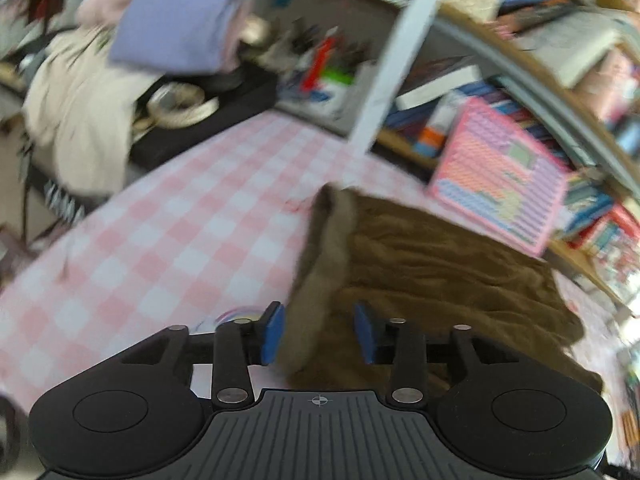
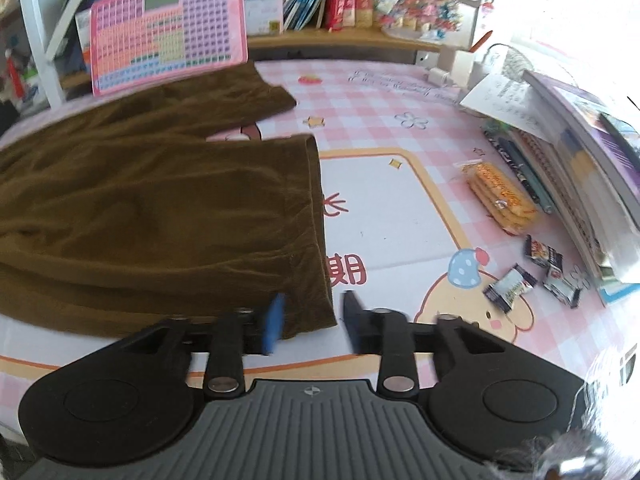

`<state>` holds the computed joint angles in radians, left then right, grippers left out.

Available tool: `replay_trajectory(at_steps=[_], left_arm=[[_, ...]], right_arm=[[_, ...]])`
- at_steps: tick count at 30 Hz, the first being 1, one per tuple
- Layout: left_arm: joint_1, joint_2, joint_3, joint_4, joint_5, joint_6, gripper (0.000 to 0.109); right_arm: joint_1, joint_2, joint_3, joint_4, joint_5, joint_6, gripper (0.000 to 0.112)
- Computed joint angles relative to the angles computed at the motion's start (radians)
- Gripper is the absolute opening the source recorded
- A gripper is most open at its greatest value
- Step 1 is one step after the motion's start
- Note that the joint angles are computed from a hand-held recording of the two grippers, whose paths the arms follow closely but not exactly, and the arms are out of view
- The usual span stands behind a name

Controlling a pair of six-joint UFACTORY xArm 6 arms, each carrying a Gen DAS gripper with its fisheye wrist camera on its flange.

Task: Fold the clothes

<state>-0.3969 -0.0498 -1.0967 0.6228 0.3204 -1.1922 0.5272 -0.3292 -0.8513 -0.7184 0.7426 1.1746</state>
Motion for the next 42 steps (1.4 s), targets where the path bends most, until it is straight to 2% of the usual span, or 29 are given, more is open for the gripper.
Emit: replay_trajectory(at_steps=[5, 7, 9, 12, 16, 17, 18, 20, 23, 25, 27, 29, 35, 42], left_arm=[[-0.027, 0.02, -0.034, -0.072, -0.029, 0.139, 0.04], [-0.042, 0.029, -0.044, -0.09, -0.034, 0.194, 0.046], [-0.057, 0.035, -0.054, -0.049, -0.029, 0.217, 0.057], [-0.077, 0.038, -0.058, -0.004, -0.028, 0.265, 0.064], [-0.09, 0.037, -0.046, -0.048, -0.057, 0.352, 0.069], [-0.091, 0.036, -0.041, -0.059, -0.067, 0.372, 0.074], [-0.092, 0.033, -0.033, -0.065, -0.081, 0.391, 0.078], [-0.091, 0.025, -0.016, -0.061, -0.106, 0.41, 0.08], [-0.088, 0.017, 0.0, -0.032, -0.121, 0.409, 0.086], [-0.083, 0.013, 0.005, 0.022, -0.123, 0.377, 0.092], [-0.078, 0.008, 0.009, 0.075, -0.13, 0.348, 0.098], [-0.077, 0.004, 0.014, 0.071, -0.134, 0.372, 0.1], [-0.077, -0.001, 0.028, -0.02, -0.138, 0.477, 0.101], [-0.067, 0.021, 0.009, -0.06, -0.121, 0.469, 0.101]], right_arm=[[0.067, -0.024, -0.009, -0.053, 0.046, 0.093, 0.044], [0.099, -0.027, -0.017, -0.084, 0.064, 0.131, 0.05], [0.129, -0.026, -0.024, -0.112, 0.086, 0.165, 0.054], [0.169, -0.02, -0.037, -0.147, 0.123, 0.208, 0.063], [0.217, -0.005, -0.053, -0.169, 0.177, 0.264, 0.064], [0.229, -0.001, -0.055, -0.18, 0.193, 0.286, 0.064], [0.243, -0.001, -0.054, -0.204, 0.208, 0.318, 0.064], [0.274, -0.006, -0.041, -0.29, 0.231, 0.411, 0.067], [0.309, 0.002, -0.043, -0.357, 0.269, 0.477, 0.087], [0.33, 0.015, -0.055, -0.374, 0.294, 0.485, 0.096], [0.338, 0.024, -0.067, -0.373, 0.29, 0.483, 0.103], [0.34, 0.031, -0.077, -0.372, 0.273, 0.476, 0.103], [0.323, 0.063, -0.129, -0.322, 0.204, 0.416, 0.103], [0.272, 0.097, -0.173, -0.265, 0.121, 0.291, 0.103]])
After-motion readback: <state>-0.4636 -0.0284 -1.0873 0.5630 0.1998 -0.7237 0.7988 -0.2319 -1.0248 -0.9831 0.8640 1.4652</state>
